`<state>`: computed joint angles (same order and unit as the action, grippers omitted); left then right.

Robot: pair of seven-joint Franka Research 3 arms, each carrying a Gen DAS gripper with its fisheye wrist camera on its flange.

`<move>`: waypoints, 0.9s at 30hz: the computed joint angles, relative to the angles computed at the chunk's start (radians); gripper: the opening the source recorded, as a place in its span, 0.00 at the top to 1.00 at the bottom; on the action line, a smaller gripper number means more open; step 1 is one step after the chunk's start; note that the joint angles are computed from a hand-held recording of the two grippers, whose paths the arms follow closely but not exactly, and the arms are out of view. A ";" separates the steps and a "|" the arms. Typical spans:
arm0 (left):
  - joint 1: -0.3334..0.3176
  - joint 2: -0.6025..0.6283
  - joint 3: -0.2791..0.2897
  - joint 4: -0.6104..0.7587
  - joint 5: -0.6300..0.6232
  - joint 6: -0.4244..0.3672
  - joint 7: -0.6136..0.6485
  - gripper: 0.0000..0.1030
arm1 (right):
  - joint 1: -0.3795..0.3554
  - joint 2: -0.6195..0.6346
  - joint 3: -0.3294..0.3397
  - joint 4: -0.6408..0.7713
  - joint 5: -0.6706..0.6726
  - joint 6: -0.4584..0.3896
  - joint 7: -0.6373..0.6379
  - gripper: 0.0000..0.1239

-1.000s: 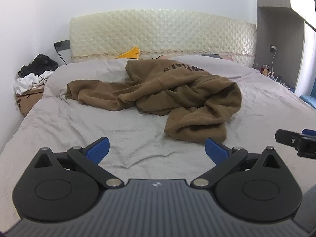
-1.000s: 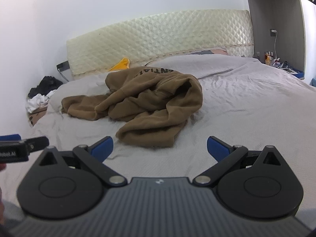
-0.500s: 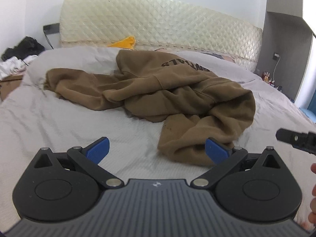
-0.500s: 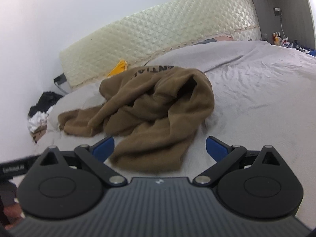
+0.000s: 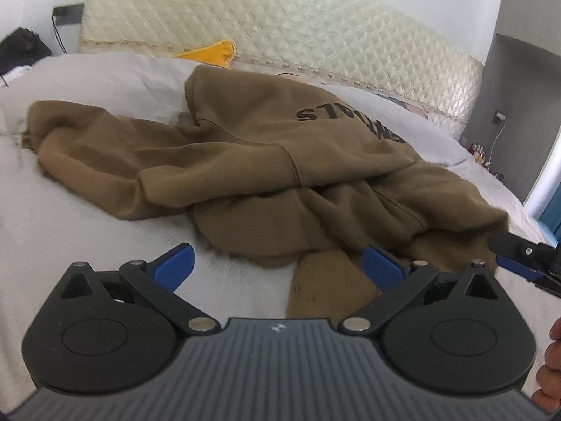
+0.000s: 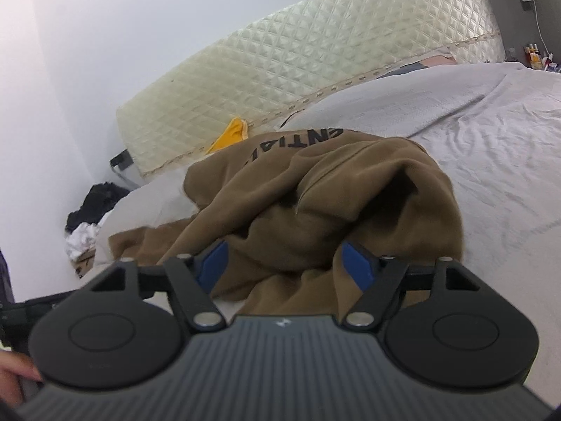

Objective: Fold large clothes
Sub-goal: 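Reach both grippers into the brown hoodie and close on its fabric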

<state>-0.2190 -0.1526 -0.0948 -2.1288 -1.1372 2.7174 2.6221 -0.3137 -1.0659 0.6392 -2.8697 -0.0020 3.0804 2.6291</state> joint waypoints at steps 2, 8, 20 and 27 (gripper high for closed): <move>0.001 0.074 0.001 0.074 -0.045 -0.025 0.014 0.00 | -0.040 0.059 -0.005 0.012 0.004 0.045 -0.001 0.40; 0.077 0.303 -0.059 0.308 -0.166 -0.149 -0.042 0.00 | -0.187 0.184 0.042 0.040 0.055 0.140 0.020 0.39; 0.197 0.565 -0.219 0.590 -0.237 -0.141 -0.307 0.15 | -0.357 0.407 0.147 0.150 0.226 0.275 -0.037 0.67; 0.193 0.633 -0.218 0.699 0.010 -0.078 -0.504 0.75 | -0.378 0.417 0.164 0.191 0.283 0.295 -0.137 0.92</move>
<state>-0.0262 0.4803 -0.3124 -1.4294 -1.1274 2.6395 2.1184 -0.6917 -0.6488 0.8036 -2.6786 0.2806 3.3754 2.4922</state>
